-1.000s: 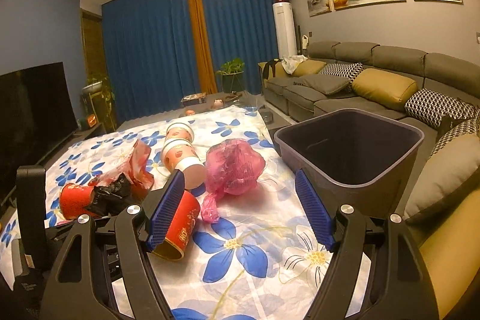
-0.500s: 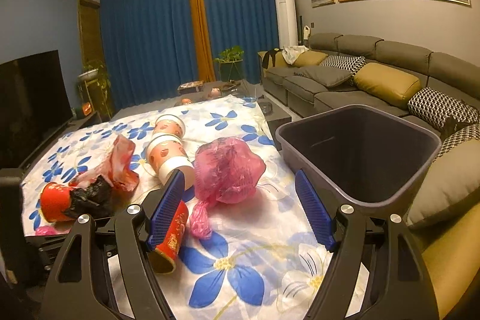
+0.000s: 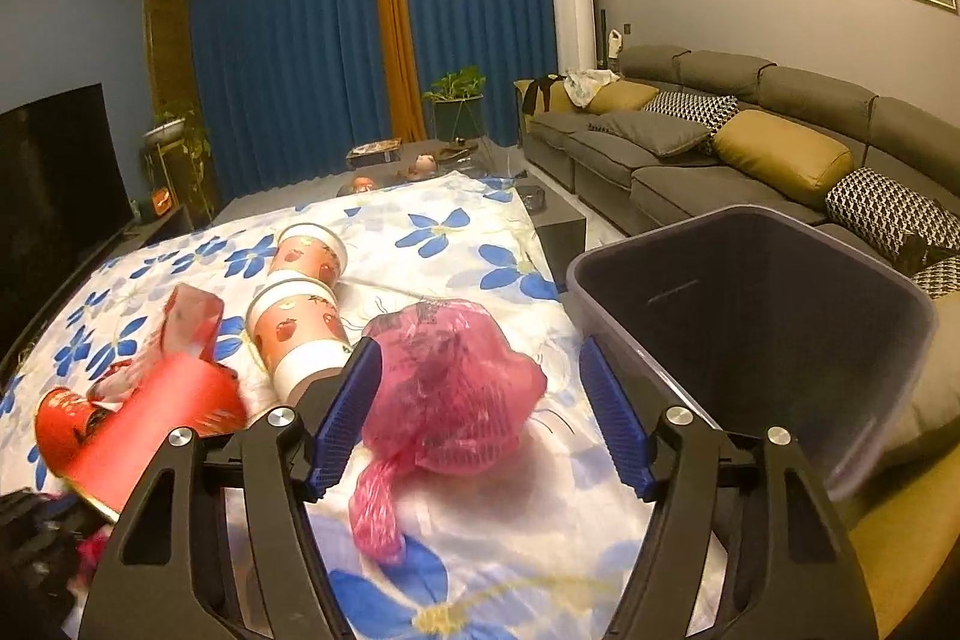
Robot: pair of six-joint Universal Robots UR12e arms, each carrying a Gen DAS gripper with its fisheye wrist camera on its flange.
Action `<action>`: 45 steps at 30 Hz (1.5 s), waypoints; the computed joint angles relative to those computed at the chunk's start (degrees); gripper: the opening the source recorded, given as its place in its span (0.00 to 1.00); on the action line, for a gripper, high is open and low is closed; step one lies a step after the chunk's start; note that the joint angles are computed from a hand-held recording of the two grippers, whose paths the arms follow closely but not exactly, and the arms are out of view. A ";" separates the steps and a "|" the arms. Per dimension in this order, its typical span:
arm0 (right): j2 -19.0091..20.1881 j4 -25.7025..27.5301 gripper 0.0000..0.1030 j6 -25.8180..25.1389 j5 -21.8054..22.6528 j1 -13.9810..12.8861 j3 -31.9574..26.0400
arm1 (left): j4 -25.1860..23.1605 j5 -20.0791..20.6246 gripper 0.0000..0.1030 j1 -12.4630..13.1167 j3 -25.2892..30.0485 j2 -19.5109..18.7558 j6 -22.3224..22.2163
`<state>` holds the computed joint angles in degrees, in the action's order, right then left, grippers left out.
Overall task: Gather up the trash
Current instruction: 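Grasp the red paper cup with the left tool while the right tool grasps the pink plastic bag, then carry the red cup and pink bag over the grey bin and open both tools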
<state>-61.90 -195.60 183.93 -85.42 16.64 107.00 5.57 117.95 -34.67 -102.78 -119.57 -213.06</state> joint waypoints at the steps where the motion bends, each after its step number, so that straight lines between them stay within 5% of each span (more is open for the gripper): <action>1: 0.35 0.81 0.62 -0.12 -0.04 0.05 -0.58 | 0.41 0.49 0.02 0.01 -0.17 0.07 -0.38; 8: 1.54 4.28 0.53 -0.61 0.49 0.21 -2.49 | 1.57 3.33 0.02 0.21 -1.51 0.79 -3.44; 11: 1.78 5.61 0.43 -0.75 0.87 0.19 -2.91 | 1.41 2.57 0.02 0.50 -1.91 1.06 -4.43; 15: 1.65 7.01 0.16 -0.86 2.64 -0.17 -2.77 | 1.70 2.24 0.02 0.58 -1.97 0.98 -4.35; 18: 1.39 6.52 0.07 -1.18 3.24 -0.29 -2.13 | 1.52 1.88 0.02 0.67 -2.00 0.94 -4.42; 35: -4.43 -6.50 0.06 -0.28 3.29 -2.59 5.72 | 2.77 3.16 0.02 0.18 -1.99 1.11 -4.24; 45: -6.28 -10.75 0.06 1.92 2.17 -4.46 7.93 | 3.38 2.41 0.02 -1.02 1.56 0.48 0.54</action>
<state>-68.18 -206.35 185.85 -83.26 12.19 114.92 8.95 120.36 -35.68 -101.21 -119.09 -212.52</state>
